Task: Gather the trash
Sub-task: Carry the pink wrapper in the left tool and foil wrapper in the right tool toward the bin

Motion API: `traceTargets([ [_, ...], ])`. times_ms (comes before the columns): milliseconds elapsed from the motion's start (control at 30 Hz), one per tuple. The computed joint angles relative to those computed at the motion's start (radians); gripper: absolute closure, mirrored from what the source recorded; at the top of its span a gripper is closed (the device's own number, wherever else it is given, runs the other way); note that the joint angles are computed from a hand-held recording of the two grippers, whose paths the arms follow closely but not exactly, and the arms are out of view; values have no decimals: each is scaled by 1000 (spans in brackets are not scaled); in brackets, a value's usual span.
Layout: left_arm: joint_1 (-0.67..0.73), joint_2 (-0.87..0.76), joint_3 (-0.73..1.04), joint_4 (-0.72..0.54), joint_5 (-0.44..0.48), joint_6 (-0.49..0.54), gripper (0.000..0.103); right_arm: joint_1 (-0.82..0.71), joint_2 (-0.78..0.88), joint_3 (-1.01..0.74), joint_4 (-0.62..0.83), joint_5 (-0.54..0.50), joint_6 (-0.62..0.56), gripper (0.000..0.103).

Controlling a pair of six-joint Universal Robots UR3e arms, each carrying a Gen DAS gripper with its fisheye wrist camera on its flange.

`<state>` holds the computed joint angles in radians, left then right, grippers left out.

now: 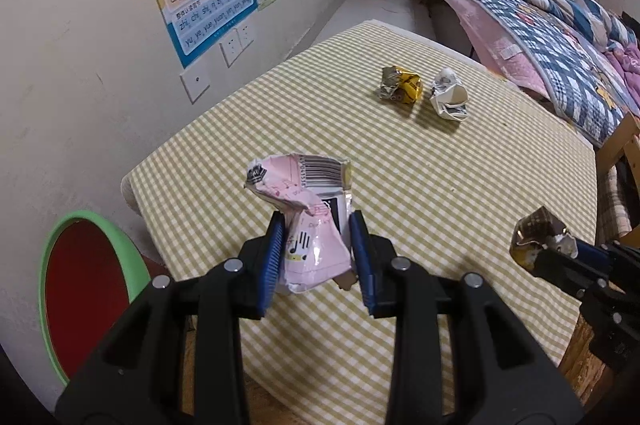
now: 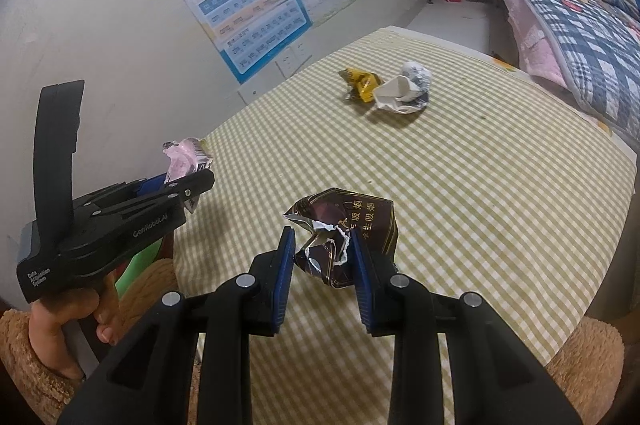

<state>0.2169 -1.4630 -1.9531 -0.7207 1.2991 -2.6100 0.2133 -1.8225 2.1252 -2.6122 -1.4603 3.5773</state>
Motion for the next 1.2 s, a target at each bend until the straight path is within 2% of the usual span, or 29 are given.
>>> traceTargets([
  [467,136,92,-47,-23,-74,79,71,103,88,-130,55,-64,9,75],
  [833,314,200,-58,-170,-154,168,71,180,187,-265,75,-79,6,75],
  [1200,448,210,-44,-241,-220,218,71,243,345,-453,112,-61,-6,75],
])
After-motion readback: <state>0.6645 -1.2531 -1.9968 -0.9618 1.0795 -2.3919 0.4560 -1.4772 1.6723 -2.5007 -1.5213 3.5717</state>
